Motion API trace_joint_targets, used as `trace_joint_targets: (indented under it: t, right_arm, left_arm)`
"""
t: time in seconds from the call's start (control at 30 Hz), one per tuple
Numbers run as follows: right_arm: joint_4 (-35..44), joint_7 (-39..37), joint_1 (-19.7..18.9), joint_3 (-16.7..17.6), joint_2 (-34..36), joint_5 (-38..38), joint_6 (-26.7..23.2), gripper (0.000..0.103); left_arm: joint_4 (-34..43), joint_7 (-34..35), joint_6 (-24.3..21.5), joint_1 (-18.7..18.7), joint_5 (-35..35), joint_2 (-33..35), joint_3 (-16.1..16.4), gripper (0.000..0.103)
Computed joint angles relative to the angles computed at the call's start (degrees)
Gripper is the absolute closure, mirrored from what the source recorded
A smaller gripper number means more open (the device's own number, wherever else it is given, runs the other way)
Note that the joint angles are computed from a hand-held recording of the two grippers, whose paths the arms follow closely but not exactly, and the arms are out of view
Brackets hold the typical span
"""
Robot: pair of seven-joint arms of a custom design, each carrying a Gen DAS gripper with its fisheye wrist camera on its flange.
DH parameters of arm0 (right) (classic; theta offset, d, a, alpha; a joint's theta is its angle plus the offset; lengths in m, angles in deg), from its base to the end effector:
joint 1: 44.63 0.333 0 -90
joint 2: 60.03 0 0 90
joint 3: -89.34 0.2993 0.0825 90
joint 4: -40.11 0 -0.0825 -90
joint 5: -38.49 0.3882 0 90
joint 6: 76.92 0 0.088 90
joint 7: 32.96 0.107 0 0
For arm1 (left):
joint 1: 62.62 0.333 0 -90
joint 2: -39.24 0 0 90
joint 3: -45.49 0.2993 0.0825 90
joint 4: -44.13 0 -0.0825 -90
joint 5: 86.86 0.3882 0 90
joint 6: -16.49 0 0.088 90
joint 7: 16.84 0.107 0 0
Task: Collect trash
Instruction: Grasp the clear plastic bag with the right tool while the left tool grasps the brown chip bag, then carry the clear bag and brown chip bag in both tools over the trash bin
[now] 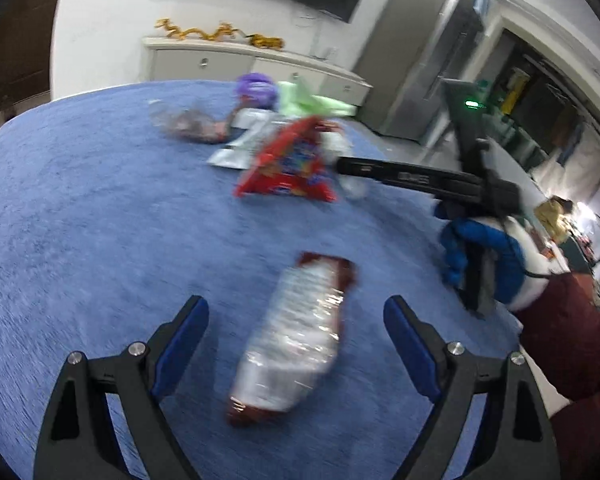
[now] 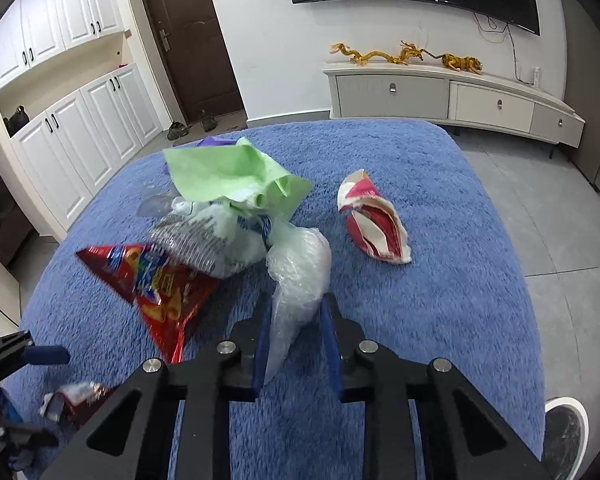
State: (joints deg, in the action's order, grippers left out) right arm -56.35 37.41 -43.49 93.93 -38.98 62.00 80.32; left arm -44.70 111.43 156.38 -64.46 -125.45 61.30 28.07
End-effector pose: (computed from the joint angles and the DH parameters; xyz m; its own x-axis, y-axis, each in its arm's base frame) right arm 0.7000 0.0472 0.4478 0.1657 -0.9715 -0.1696 -0.7543 -0.0141 -0.6564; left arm 0.6776 -0.2047 0.4780 -0.5891 -0.7287 0.3492 -0.7181 0.2739 -0.6398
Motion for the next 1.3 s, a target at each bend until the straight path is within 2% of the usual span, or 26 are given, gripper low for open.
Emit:
trace_joint_targets:
  t: [0.13, 0.23, 0.37, 0.53, 0.6, 0.67, 0.7, 0.73, 0.77, 0.87, 0.97, 1.17, 1.3]
  right_arm:
    - [-3.3, -1.4, -0.6, 0.5, -2.4, 1.7, 0.4, 0.083]
    - [-5.1, -2.7, -0.7, 0.8, -3.8, 3.5, 0.6, 0.085]
    - [-7.2, -4.4, -0.4, 0.8, -5.5, 5.5, 1.0, 0.086]
    - [-9.7, -6.2, -0.2, 0.4, -8.0, 8.7, 1.6, 0.086]
    - [-10.5, -6.9, -0.1, 0.2, -8.8, 10.0, 1.7, 0.086]
    - [-11.9, -7.6, 0.2, 0.0, -10.2, 11.1, 2.3, 0.086]
    - [-12.7, -8.2, 0.3, -0.1, -11.0, 11.8, 2.6, 0.086]
    - [-13.4, -8.7, 0.5, -0.3, -11.7, 12.4, 2.8, 0.086]
    - [-13.8, -8.8, 0.8, -0.5, -12.2, 12.6, 3.0, 0.086]
    - [-15.7, -10.6, 1.2, -1.0, -14.2, 14.8, 3.6, 0.086]
    - [-17.6, -12.5, 1.8, -1.8, -16.4, 17.2, 3.9, 0.086]
    - [-22.7, -13.9, 3.5, -4.0, -20.8, 18.1, 5.8, 0.086]
    - [-26.6, -14.9, 4.0, -6.0, -24.0, 20.6, 7.1, 0.086]
  left_arm:
    - [-3.8, 4.2, 0.4, 0.2, -2.2, -3.3, -0.7, 0.014]
    - [-3.1, 3.1, 1.1, -0.9, -1.3, -3.0, 0.2, 0.014]
    - [-2.0, -2.3, 4.3, -3.7, 5.7, -1.7, 2.0, 0.014]
    - [-1.3, -5.5, 5.4, -4.7, 11.7, -0.3, 1.9, 0.014]
    - [-0.6, -8.9, 6.5, -6.4, 16.6, 0.6, 3.1, 0.016]
    - [0.8, -12.7, 6.0, -7.9, 21.7, 2.0, 4.2, 0.04]
    - [1.0, -14.3, 6.8, -8.3, 23.2, 2.5, 4.5, 0.041]
    - [1.3, -15.0, 6.9, -7.9, 23.5, 2.7, 4.1, 0.047]
    - [1.2, -15.9, 7.5, -7.8, 24.2, 2.8, 4.1, 0.059]
    - [1.2, -17.4, 7.7, -6.1, 23.1, 2.8, 2.9, 0.073]
    - [-1.2, -17.6, 9.7, -4.8, 21.2, 1.1, 2.0, 0.077]
    - [-6.6, -16.8, 13.3, -3.1, 17.1, -3.9, 0.9, 0.078]
    - [-9.5, -15.2, 14.3, -3.5, 14.7, -7.3, 0.5, 0.078]
